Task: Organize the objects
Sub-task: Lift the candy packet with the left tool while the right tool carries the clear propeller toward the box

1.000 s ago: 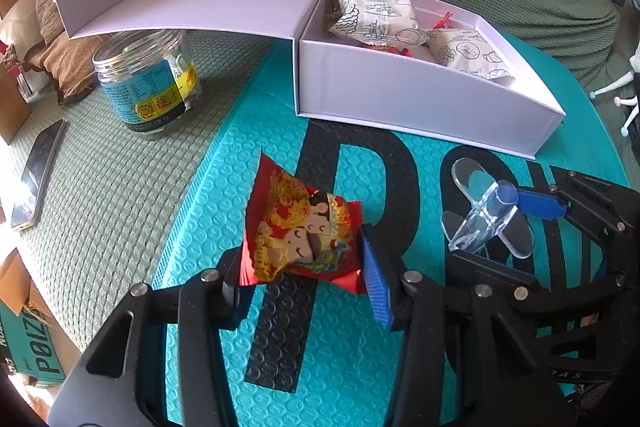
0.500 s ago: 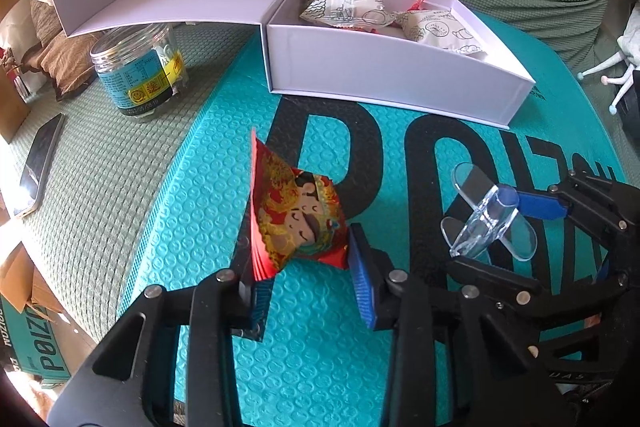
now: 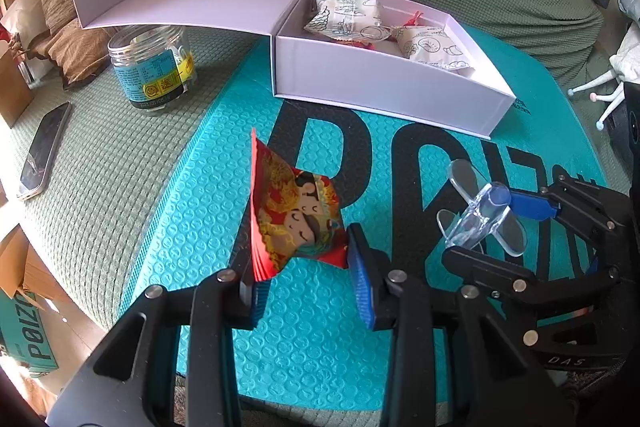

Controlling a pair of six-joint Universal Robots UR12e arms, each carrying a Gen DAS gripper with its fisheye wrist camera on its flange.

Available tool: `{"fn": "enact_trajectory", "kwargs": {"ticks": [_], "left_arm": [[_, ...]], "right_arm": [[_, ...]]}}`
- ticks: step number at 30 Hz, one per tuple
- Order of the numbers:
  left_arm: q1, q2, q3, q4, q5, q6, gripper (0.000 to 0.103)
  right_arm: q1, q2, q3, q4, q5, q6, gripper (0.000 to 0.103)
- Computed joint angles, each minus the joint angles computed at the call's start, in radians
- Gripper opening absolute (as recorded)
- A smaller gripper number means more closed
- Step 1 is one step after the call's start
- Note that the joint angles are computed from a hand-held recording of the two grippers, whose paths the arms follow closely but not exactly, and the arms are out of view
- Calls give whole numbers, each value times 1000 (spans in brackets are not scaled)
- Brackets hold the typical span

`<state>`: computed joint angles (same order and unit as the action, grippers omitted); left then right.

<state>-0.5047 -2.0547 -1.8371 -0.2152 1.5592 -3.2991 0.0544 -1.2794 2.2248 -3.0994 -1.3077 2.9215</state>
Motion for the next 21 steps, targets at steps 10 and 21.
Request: {"fn": "enact_trajectory", "kwargs": {"ticks": [10, 21], "left_arm": [[-3, -8, 30, -21, 14, -26, 33], [-5, 25, 31, -28, 24, -16, 33]], "right_arm": [[5, -32, 9, -10, 4, -26, 62], [9, -65, -1, 11, 15, -34, 62]]}}
